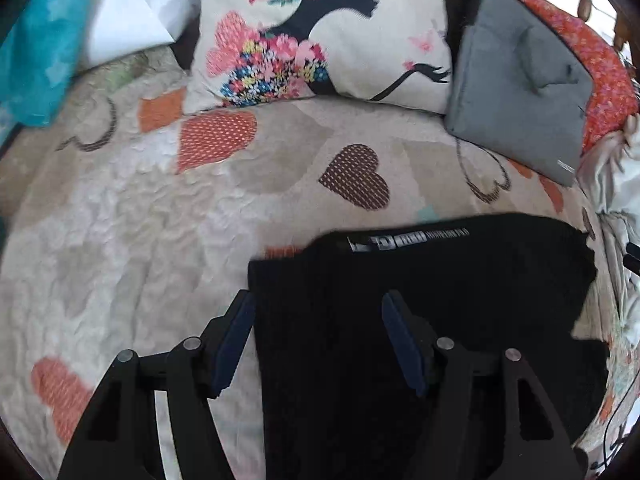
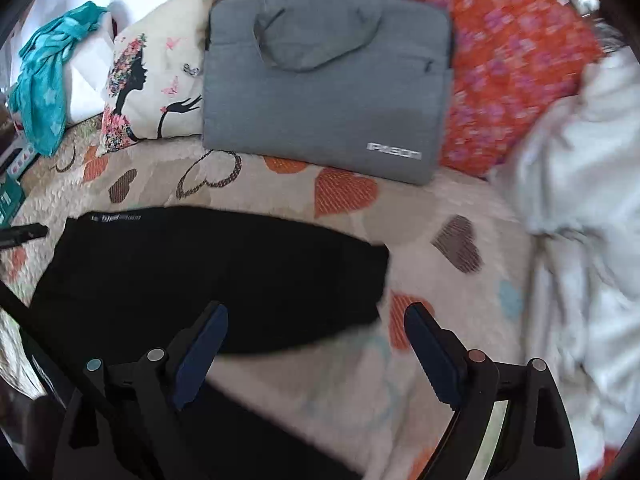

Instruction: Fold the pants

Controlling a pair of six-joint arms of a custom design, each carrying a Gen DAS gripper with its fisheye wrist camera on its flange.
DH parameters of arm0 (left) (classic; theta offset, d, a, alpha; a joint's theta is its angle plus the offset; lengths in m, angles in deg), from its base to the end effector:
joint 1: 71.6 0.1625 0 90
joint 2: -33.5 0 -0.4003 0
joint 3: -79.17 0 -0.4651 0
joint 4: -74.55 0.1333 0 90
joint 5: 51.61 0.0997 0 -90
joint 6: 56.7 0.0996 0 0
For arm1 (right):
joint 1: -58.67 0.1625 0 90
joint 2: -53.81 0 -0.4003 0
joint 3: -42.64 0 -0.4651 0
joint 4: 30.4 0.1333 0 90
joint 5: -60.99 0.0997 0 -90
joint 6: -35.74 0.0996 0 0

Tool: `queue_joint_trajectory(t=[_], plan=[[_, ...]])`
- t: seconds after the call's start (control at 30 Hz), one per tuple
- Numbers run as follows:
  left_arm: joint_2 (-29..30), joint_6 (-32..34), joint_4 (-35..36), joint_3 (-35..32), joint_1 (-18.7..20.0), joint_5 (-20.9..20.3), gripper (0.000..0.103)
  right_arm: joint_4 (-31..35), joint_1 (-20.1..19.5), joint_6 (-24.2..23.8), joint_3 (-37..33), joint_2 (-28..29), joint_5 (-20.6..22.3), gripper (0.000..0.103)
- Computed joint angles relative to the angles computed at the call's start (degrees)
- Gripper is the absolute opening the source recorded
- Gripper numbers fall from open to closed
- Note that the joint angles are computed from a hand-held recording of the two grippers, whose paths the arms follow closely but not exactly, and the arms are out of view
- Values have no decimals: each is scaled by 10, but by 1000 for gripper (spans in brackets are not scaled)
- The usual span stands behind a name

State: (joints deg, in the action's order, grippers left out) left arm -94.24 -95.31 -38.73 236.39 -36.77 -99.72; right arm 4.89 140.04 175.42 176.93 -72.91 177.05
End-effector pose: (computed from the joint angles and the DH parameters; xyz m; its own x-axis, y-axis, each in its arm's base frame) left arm -0.0919 -0.3074 0.1657 -0.7952 0.1554 -0.5861 0.4093 0.8507 -0.3298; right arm 0.0556 -0.2304 0.2882 -0.7064 -0.0896 0.7021 -0.4656 0.8060 -0.3655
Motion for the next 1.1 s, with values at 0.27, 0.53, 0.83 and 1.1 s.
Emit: queue_joint_trajectory(t=[0.27, 0.53, 0.83, 1.1], plan=[[231, 190, -247, -66, 127, -63, 65, -58, 20, -29, -116, 267, 30, 93], [340, 286, -300, -104, 147, -83, 90, -66, -7, -79, -165, 381, 31, 94], [336, 281, -293, -108, 129, -107, 17, -55, -17, -64, -146, 350, -21, 47], [270, 244, -271, -79, 73, -84, 16, -21, -5, -14, -133, 327, -43, 6]])
